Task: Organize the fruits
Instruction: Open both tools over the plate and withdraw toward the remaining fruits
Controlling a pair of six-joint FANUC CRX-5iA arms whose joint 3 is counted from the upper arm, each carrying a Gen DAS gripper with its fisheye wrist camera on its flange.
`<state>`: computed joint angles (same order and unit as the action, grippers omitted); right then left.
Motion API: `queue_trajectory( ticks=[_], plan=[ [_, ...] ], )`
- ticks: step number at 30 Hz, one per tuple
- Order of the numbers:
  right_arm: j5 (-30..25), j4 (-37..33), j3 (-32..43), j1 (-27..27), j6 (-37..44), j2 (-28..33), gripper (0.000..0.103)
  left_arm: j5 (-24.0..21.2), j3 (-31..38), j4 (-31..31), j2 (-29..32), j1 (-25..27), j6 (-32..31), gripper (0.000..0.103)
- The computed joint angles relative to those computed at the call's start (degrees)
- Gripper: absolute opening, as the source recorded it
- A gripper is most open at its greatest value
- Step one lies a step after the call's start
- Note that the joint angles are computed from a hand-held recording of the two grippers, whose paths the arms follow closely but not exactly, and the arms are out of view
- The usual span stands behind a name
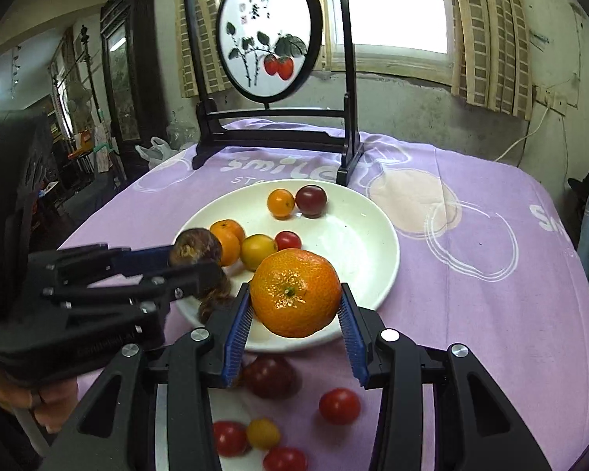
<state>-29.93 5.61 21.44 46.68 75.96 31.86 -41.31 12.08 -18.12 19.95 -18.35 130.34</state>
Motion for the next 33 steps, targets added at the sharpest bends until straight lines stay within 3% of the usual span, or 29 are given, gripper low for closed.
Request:
queue_trajectory(
  ticks=[9,13,15,17,29,33],
  plan=[
    [-6.30,-0.61,11.01,-0.95,-3.49,9.04,0.045,1.72,0.04,5.70,3.75,3.44,-2.56,0.040],
    [-9.29,-2.36,14.07,-1.43,-2.97,11.06,0.046,3.09,-0.16,4.35,4.08,3.17,-1.56,0.045],
    [-8.12,-2.37,12.96,-1.73,-3.82,10.46,0.051,2.87,-0.12,3.24,3.89,3.03,0.79,0.064],
    [-7.17,-4.58,12.16,-2.37,-3.43,9.51,0.058,3.82,-1.14,2.79,3.01,3.24,3.17,0.074],
    [-3.25,-2.95,3.73,-2.04,-2.61,2.71,0.064,1.48,-1.03,-4.70,-0.38,-0.38,7.30,0.085],
    [-2.96,-2.46,0.63,-1.90,-2.76,0.77,0.064,1.02,-1.80,-4.63,-1.12,-1.54,6.35,0.087]
  ],
)
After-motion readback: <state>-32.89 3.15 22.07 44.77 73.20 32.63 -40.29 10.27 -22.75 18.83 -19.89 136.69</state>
